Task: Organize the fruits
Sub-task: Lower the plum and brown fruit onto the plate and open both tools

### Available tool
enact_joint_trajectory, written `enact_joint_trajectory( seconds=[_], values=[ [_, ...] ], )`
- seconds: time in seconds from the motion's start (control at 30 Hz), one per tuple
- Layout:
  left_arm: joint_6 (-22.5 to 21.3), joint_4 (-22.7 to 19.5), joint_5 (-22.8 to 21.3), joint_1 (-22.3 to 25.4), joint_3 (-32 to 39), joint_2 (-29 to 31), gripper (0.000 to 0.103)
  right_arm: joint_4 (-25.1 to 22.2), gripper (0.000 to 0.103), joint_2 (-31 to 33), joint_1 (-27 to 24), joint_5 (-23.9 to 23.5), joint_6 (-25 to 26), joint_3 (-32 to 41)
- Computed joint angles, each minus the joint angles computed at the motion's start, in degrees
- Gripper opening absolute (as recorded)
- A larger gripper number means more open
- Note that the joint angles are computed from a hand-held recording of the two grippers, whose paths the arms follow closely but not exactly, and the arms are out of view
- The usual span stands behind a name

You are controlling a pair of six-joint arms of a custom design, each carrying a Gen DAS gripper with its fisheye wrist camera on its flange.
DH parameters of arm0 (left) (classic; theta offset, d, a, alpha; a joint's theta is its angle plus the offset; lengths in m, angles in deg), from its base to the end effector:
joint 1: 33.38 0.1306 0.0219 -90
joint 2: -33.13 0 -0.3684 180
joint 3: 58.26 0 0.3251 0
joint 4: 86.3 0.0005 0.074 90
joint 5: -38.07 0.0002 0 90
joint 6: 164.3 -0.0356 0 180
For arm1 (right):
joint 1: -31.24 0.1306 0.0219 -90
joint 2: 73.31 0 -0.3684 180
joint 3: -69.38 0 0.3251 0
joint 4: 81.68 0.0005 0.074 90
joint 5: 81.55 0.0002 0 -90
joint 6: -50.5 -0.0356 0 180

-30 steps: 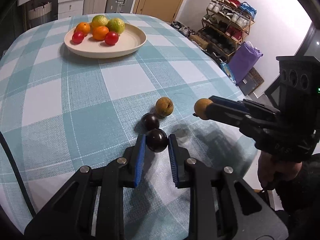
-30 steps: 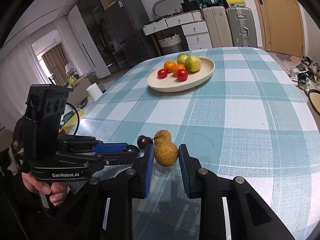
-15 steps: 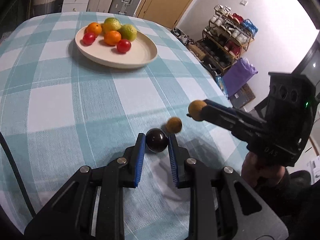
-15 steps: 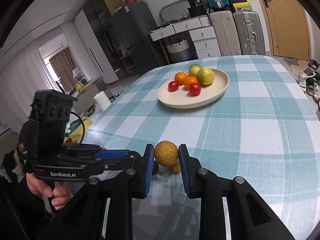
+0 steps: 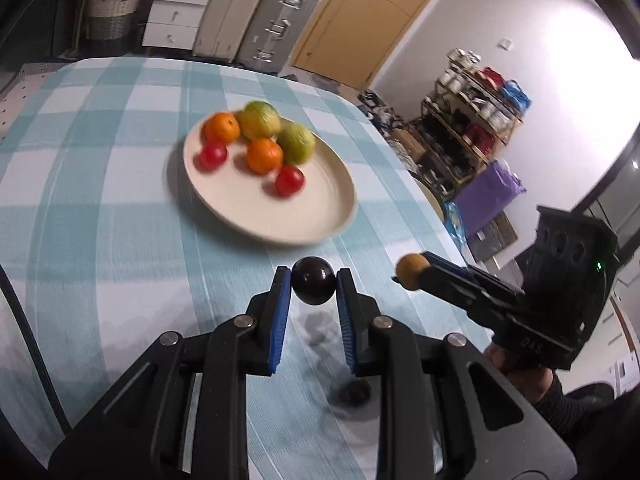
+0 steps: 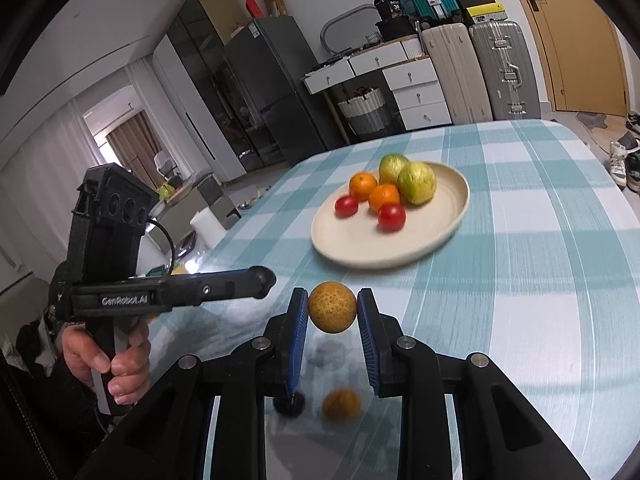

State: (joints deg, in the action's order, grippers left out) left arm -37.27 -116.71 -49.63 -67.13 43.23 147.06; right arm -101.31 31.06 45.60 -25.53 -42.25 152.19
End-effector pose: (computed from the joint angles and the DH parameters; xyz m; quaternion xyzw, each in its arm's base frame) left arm 0.4720 -0.3177 0.3226 -0.0182 0.9162 -0.2466 0.3153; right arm 0.4732 0.1412 0.2997 -0.2082 0.8542 0.3219 0.3512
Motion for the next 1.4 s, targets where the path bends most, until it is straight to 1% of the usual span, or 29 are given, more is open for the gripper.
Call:
enact_joint_trajectory(
  seconds=[0.07,0.17,0.27,0.37,0.47,0.6,0.7,0.9,0.93,1.1,1.2,1.27,1.3,1.33,1.37,1.4],
  values=[
    [0.6,-1.8,0.9,1.6,3.5,2.1,0.020,-0.7,0.026,1.5,-0.1,-0.1,-0.3,2.3],
    [0.6,-3.0,2.0,3.1,7.9,5.1,0.020,-1.7,0.026,4.1,-0.3,-0.3,-1.1,6.0],
    [0.9,-5.1,2.8,4.3,13.1,8.6,0.020,-3.1,0.026,6.9,-0.6,0.6,-2.7,10.0],
    [0.9,-7.6,3.2,5.0,18.8,12.4,0.020,-4.5,0.026,10.4,-1.3,0.6,-6.4,14.6],
    [1.1,-10.1,3.6,5.5,23.9,15.9,0.020,-4.7,0.026,13.1,-1.8,0.7,-9.0,18.3],
    [1.0,-13.1,3.8,6.1,29.5,19.8,0.020,-6.7,0.026,16.3,-1.7,1.6,-9.5,23.1],
    [1.1,-14.2,4.1,6.6,32.2,21.9,0.020,-8.5,0.026,18.5,-1.5,2.9,-9.7,26.2],
    [1.4,-14.9,4.7,7.5,34.6,24.4,0.020,-10.3,0.026,21.4,-1.2,3.7,-10.3,29.7],
    [1.6,-14.5,4.8,7.4,33.9,24.0,0.020,-10.6,0.026,21.8,-1.1,3.9,-10.3,30.1],
    [1.5,-15.0,4.8,7.5,35.3,25.2,0.020,-11.1,0.026,23.0,-0.7,4.2,-10.8,31.2],
    [1.7,-15.0,5.4,7.6,36.2,25.9,0.020,-11.0,0.026,23.2,-0.3,4.8,-10.0,31.6],
    [2.7,-14.0,5.5,7.7,35.5,25.5,0.020,-11.3,0.027,23.5,0.0,5.6,-9.7,32.1],
    [2.8,-13.3,5.8,7.7,35.5,25.6,0.020,-11.1,0.028,23.6,0.0,5.6,-9.8,32.2],
    [2.8,-13.6,5.7,7.7,35.6,25.6,0.022,-10.8,0.031,23.6,0.1,5.6,-10.0,32.1],
    [2.6,-14.0,5.6,7.7,36.1,25.8,0.024,-10.0,0.039,23.3,0.1,6.0,-10.4,31.4],
    [2.4,-13.8,5.5,7.7,35.7,25.6,0.030,-9.3,0.045,23.1,0.1,5.9,-10.7,31.1]
  ],
)
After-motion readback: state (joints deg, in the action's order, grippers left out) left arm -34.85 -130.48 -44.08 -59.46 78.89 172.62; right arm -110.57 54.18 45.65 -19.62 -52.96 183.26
